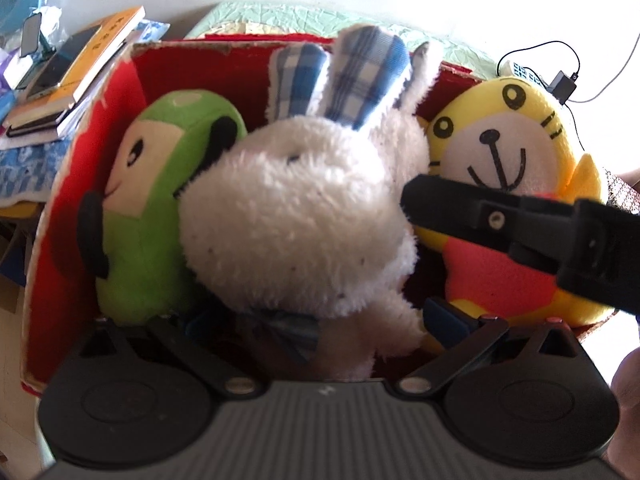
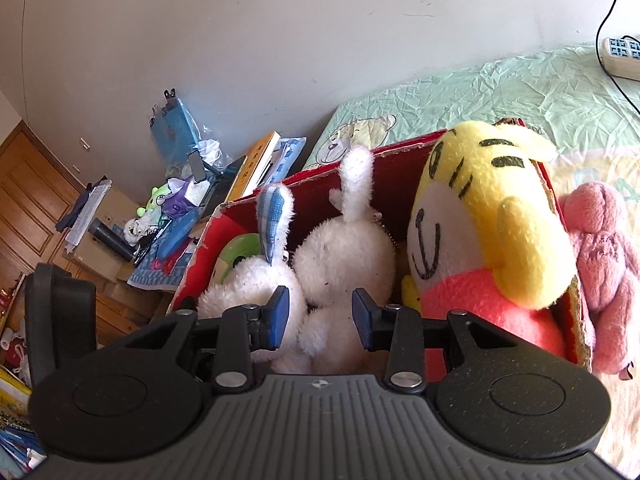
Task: Organize objects
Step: 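Open the right gripper and release the bunny inside the red box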
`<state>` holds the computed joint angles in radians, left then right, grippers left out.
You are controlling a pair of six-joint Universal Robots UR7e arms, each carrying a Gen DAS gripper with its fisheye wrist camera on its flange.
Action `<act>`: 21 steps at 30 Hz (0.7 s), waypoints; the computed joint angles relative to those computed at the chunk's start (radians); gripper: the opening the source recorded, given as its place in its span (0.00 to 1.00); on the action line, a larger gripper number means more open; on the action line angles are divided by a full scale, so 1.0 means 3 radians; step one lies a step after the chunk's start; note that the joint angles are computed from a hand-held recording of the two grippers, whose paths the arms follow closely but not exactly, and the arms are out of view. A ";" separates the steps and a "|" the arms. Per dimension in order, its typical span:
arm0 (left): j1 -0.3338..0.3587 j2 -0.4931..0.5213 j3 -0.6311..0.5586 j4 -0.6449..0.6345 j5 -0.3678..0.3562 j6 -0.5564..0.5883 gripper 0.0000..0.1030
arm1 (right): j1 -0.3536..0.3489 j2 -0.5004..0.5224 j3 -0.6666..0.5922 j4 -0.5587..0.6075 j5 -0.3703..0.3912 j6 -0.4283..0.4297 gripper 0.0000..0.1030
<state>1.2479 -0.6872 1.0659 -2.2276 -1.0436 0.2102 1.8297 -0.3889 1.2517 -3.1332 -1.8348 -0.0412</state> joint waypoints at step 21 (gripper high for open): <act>-0.0246 -0.0355 0.0718 -0.0945 0.0376 0.0561 0.99 | 0.0180 -0.0113 0.0377 -0.0623 -0.0424 -0.0034 0.37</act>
